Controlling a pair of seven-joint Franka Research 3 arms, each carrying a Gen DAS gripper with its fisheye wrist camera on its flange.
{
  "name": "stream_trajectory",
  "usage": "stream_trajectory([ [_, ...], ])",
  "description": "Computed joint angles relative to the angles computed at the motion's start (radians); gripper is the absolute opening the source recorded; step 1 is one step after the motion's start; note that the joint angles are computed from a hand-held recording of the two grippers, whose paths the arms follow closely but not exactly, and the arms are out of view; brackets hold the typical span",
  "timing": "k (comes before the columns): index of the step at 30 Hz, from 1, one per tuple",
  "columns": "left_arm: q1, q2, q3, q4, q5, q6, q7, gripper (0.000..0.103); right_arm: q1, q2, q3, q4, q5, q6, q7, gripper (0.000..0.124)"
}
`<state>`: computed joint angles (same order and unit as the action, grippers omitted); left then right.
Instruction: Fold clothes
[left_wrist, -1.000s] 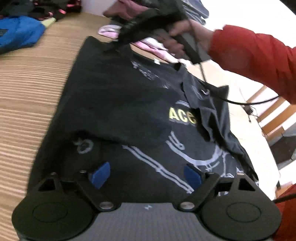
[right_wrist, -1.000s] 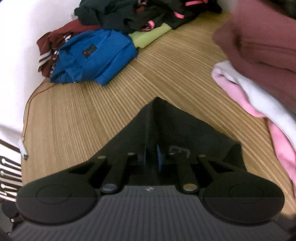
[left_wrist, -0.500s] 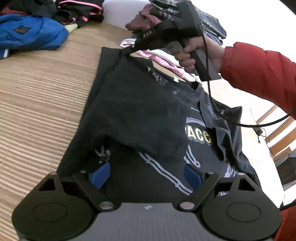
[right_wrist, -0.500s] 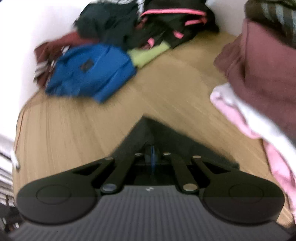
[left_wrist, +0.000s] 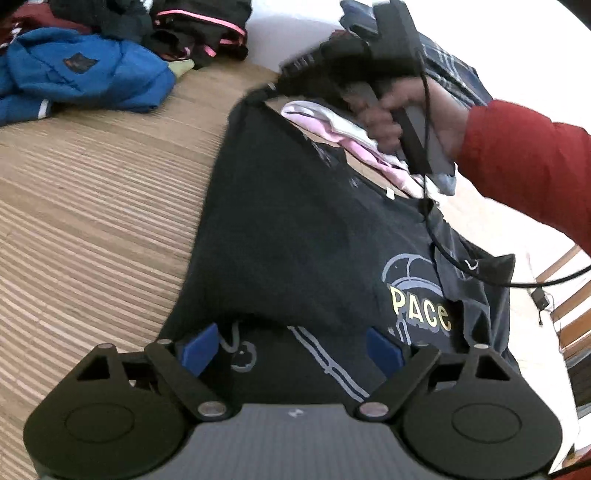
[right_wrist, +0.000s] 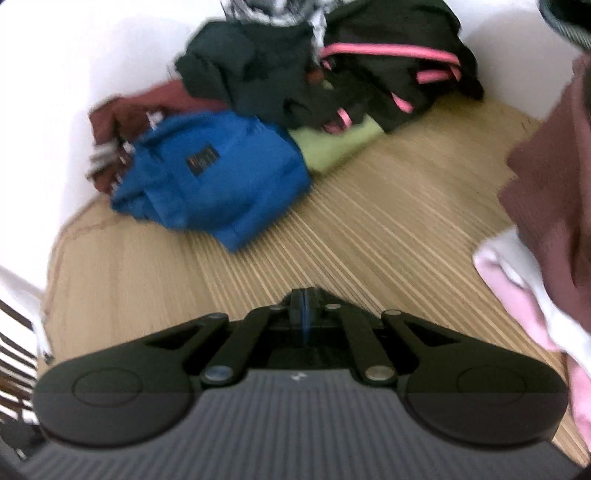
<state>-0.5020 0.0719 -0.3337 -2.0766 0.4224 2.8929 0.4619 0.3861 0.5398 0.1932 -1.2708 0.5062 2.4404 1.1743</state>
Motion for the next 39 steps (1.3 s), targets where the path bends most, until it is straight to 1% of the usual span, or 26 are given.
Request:
stream_trajectory([
  [4,-0.023,0.023,0.015,0.048,0.117,-0.079,-0.08,0.09,0.022,0.044,-0.022,0.06,-0.036,0.01,0.049,0.004],
  [7,-0.028,0.029,0.019,0.065,0.16,-0.111,-0.119,0.089,0.029,0.085,-0.041,0.12,-0.076,-0.033,0.114,0.004],
  [9,-0.034,0.033,0.02,0.079,0.195,-0.148,-0.132,0.087,0.031,0.082,-0.051,0.114,-0.094,-0.026,0.151,0.006],
  [11,-0.032,0.031,0.019,0.078,0.203,-0.151,-0.144,0.087,0.013,0.064,-0.04,0.089,-0.077,-0.022,0.163,0.007],
  [12,-0.029,0.03,0.018,0.076,0.198,-0.146,-0.147,0.087,0.003,0.057,-0.036,0.086,-0.075,-0.045,0.163,0.009],
  [14,-0.023,0.026,0.016,0.072,0.181,-0.139,-0.141,0.087,-0.004,0.032,-0.038,0.062,-0.092,-0.081,0.144,0.021],
  [15,-0.021,0.025,0.015,0.072,0.175,-0.14,-0.141,0.086,-0.008,0.016,-0.035,0.041,-0.095,-0.091,0.121,0.031],
  [16,-0.021,0.023,0.015,0.071,0.173,-0.142,-0.148,0.085,-0.012,-0.001,-0.032,0.018,-0.097,-0.1,0.095,0.035],
  [18,-0.02,0.017,0.015,0.065,0.172,-0.143,-0.171,0.083,-0.016,-0.042,-0.025,-0.042,-0.093,-0.109,0.041,0.033],
  [20,-0.015,0.008,0.018,0.054,0.171,-0.13,-0.206,0.08,-0.006,-0.067,-0.03,-0.088,-0.11,-0.107,0.005,0.032],
  [22,-0.009,-0.001,0.02,0.039,0.172,-0.112,-0.241,0.077,0.024,-0.081,-0.052,-0.136,-0.151,-0.046,0.02,0.033],
  [24,-0.003,-0.006,0.019,0.031,0.174,-0.103,-0.258,0.075,0.027,-0.087,-0.046,-0.176,-0.131,0.031,0.034,0.034],
  [26,-0.003,-0.007,0.015,0.034,0.188,-0.117,-0.257,0.074,0.017,-0.083,-0.029,-0.193,-0.093,0.081,0.027,0.024],
  [27,-0.005,-0.01,0.016,0.034,0.206,-0.126,-0.277,0.073,0.032,-0.078,-0.039,-0.196,-0.114,0.105,0.041,0.005],
  [29,-0.007,-0.016,0.017,0.03,0.25,-0.138,-0.334,0.072,0.043,-0.066,-0.043,-0.191,-0.134,0.134,0.048,0.003],
  [31,-0.015,-0.016,0.012,0.047,0.306,-0.201,-0.384,0.07,0.042,-0.049,-0.039,-0.167,-0.133,0.129,0.062,0.003],
  [32,-0.016,-0.015,0.01,0.051,0.315,-0.213,-0.392,0.071,0.043,-0.039,-0.039,-0.15,-0.136,0.119,0.068,0.003],
  [35,-0.015,-0.011,0.005,0.059,0.315,-0.224,-0.387,0.073,0.034,-0.018,-0.027,-0.11,-0.119,0.088,0.083,0.004],
  [37,-0.016,-0.007,0.002,0.064,0.313,-0.229,-0.366,0.076,0.019,-0.007,-0.016,-0.085,-0.086,0.057,0.099,0.007],
  [39,-0.017,-0.001,0.002,0.069,0.315,-0.23,-0.353,0.078,0.006,0.012,-0.012,-0.045,-0.058,0.0,0.129,0.01],
])
